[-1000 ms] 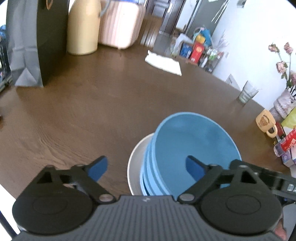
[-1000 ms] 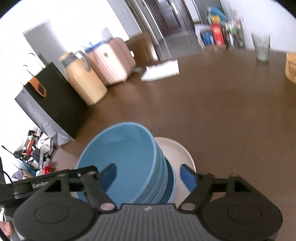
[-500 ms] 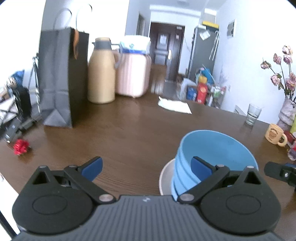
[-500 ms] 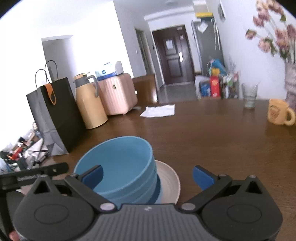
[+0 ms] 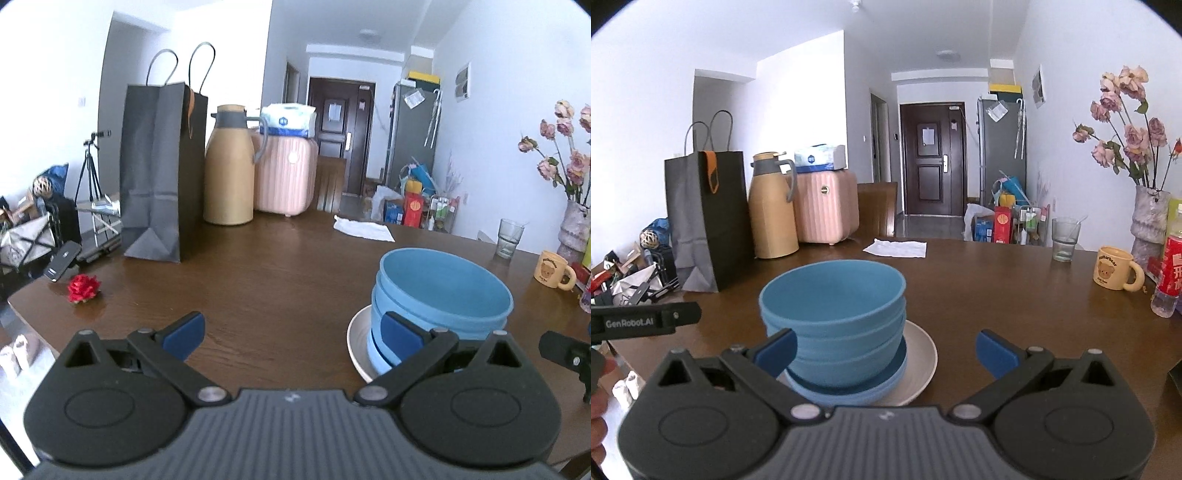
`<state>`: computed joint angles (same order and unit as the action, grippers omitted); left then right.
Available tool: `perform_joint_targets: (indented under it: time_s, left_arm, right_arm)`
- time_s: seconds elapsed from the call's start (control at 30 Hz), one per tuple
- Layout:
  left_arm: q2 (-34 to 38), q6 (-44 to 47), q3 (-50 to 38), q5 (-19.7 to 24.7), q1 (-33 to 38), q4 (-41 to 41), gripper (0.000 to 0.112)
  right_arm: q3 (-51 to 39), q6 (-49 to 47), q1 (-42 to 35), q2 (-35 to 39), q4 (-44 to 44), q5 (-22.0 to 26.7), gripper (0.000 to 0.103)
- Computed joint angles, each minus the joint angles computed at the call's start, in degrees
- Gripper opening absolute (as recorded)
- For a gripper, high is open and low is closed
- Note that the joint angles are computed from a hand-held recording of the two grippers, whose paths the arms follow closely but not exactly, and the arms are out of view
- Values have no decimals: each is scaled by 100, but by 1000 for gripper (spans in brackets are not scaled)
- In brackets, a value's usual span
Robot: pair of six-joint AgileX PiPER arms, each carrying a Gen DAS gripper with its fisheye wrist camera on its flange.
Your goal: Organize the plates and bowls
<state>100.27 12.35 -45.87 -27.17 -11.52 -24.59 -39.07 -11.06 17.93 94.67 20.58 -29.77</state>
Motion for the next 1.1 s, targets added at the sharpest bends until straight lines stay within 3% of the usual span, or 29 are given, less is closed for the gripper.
perform_joint_targets:
  time_s: [0.27,0.47,0.93,1.1]
  left_arm:
    - [-349,-396,1027,-949,-140,420,103]
    - [-580,-655,1619,-1391,-136,625,103]
    - [-630,-1289,2651,-2553,-148,1296,103]
    - [-511,-1304,2623,-2605,-192,1327,103]
  right_arm:
    - [844,-238,443,-235,457,-900,103]
    - [1290,-538,900,-354,1081,-1387,103]
    - [1892,-477,1657,-284,1629,-2143,103]
    - [1885,-516,1733,-244,1719,-2233,103]
